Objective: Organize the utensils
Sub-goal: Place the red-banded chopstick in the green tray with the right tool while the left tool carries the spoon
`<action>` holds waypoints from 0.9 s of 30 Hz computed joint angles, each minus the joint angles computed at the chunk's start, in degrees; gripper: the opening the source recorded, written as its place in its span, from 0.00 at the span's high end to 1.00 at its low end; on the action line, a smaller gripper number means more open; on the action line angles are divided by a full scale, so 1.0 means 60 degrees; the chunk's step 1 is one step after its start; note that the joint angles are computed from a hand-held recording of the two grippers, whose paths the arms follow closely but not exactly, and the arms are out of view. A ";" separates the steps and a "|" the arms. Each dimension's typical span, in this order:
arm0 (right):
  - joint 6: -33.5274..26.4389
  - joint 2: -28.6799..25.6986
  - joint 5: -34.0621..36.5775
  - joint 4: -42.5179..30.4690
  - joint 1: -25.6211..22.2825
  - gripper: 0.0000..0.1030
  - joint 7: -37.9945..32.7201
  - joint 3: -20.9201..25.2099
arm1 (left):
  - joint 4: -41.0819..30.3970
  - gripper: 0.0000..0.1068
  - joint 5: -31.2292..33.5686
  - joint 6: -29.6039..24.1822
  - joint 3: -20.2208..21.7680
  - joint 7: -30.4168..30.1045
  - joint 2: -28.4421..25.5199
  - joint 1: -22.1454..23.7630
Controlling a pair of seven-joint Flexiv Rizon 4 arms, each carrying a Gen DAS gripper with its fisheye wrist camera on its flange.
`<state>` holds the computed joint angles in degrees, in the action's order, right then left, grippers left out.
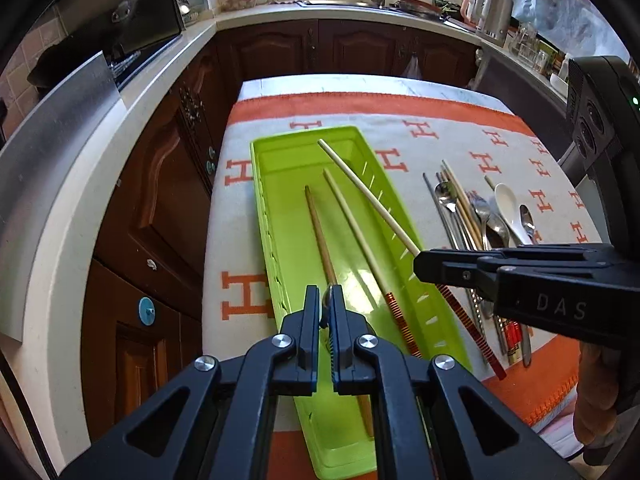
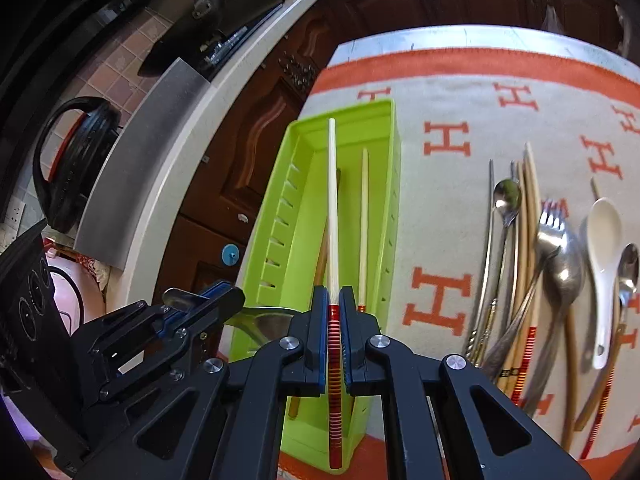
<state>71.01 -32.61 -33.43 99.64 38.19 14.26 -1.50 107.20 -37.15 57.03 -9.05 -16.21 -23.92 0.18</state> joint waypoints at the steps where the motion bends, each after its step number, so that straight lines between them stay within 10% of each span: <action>1: 0.0009 -0.0103 0.0072 -0.0062 -0.0039 0.94 -0.0007 0.0045 | -0.0067 0.95 0.0020 0.0004 0.0029 -0.0102 -0.0088 -0.0010; 6: -0.0012 -0.0411 0.0557 -0.0261 -0.0224 0.91 -0.0212 0.0298 | -0.0394 0.68 -0.0319 -0.0297 -0.0025 -0.0738 -0.0346 0.0140; 27: -0.0768 0.0746 -0.0799 0.0938 0.0147 0.83 0.0772 0.0085 | -0.0504 0.68 -0.0571 -0.0691 0.0087 -0.1819 -0.0471 0.0259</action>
<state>66.40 -28.14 -38.23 105.27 39.08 18.89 -1.00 104.17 -40.58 52.88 -8.53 -27.12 -26.75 1.74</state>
